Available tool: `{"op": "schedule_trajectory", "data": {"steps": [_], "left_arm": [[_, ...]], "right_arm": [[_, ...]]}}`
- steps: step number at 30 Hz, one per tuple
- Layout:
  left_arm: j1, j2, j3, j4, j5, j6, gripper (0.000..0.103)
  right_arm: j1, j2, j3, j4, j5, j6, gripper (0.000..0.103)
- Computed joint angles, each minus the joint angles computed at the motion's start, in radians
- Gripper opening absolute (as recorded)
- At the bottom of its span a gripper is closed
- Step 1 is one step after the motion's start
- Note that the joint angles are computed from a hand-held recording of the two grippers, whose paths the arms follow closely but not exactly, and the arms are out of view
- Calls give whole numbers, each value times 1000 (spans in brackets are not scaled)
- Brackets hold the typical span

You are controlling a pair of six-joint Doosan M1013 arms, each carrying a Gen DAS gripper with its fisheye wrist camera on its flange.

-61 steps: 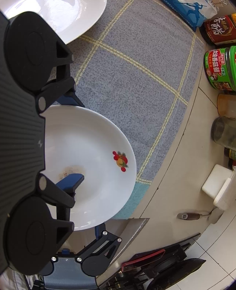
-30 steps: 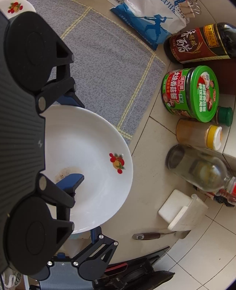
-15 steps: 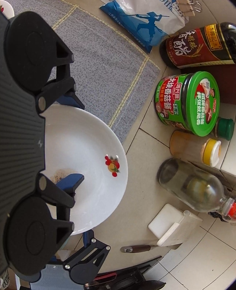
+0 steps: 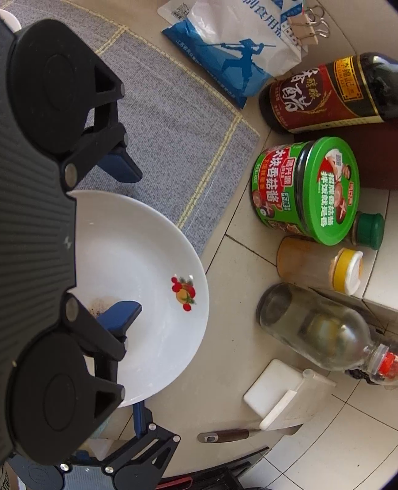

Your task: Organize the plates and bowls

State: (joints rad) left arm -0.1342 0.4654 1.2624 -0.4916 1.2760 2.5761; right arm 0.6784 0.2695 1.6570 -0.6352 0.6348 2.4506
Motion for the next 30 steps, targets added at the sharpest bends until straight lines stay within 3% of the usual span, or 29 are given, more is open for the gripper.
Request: {"op": "schedule_trajectory", "data": {"steps": [8,12,15,20,30], "left_arm": [[28,-71,57,-27,-96,12,88],[48,-124,103,-59,-143,22,88],[59,-184,163,-51,-221,22,89],[92,-267,255,-71,-281,25,89],[152,-437,461,-52,-402,-92,89]], "right_arm": [[44,-26,15,-57,66,106,103],[75,-52,41,-127,26,199,103],[92,-61,58,-168,-11,253,103],[110,-63,75,-179,-67,276,103],[133,-74,98,-120,-161,175,103]]}}
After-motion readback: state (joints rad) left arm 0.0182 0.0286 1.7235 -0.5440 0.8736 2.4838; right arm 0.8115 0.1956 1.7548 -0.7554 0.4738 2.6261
